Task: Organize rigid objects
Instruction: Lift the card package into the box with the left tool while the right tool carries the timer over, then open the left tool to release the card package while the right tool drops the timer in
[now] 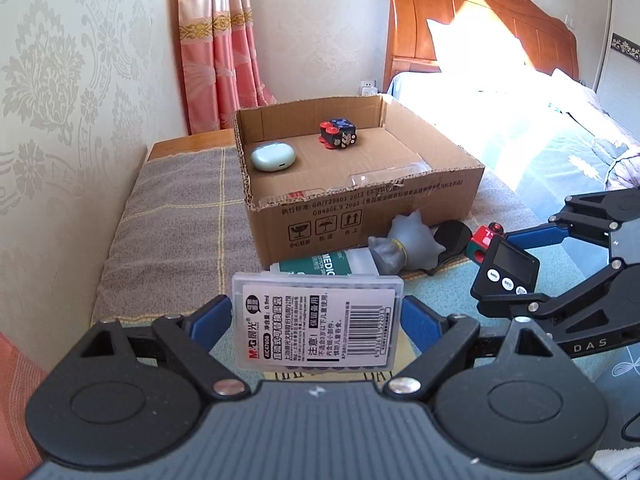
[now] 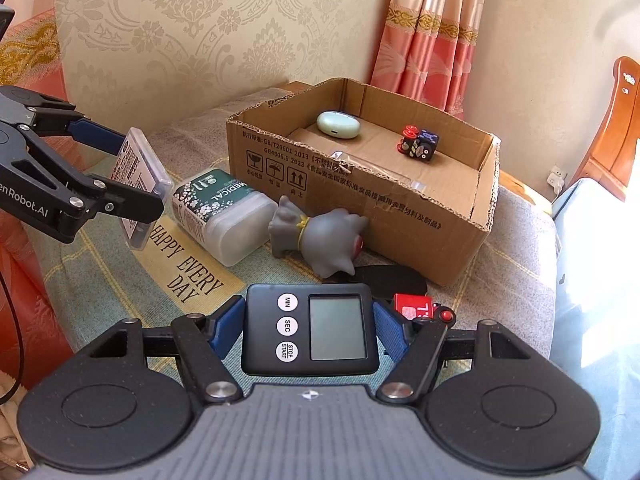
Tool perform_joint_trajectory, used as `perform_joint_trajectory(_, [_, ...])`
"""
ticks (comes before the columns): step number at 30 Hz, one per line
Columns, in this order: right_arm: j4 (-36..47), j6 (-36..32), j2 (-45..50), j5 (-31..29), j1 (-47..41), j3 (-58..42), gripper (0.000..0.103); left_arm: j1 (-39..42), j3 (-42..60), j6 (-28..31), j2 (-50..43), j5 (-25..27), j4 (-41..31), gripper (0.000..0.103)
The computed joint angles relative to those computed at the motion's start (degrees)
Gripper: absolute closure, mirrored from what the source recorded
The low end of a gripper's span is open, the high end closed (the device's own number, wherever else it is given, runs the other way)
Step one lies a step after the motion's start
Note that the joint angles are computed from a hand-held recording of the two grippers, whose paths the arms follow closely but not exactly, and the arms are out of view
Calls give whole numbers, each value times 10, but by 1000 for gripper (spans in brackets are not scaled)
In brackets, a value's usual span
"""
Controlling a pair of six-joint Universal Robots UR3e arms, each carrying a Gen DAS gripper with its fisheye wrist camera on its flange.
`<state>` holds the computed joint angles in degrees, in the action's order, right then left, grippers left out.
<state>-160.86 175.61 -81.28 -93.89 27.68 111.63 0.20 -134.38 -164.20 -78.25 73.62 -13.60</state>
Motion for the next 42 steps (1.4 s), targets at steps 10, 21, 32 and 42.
perform_joint_trajectory(10, [3,-43,8,15,-55,-78,29,-65,203,-59,-171,37,56,13])
perform_joint_trajectory(21, [7,-46,51,17,-88,-156,29,-102,458,-96,-398,78,23,11])
perform_joint_trajectory(32, [23,-28,108,7,-95,-220,29,-77,288,-152,-299,95,119,0])
perform_joint_trajectory(42, [100,3,204,9,-100,-370,29,-60,137,-137,-182,99,138,1])
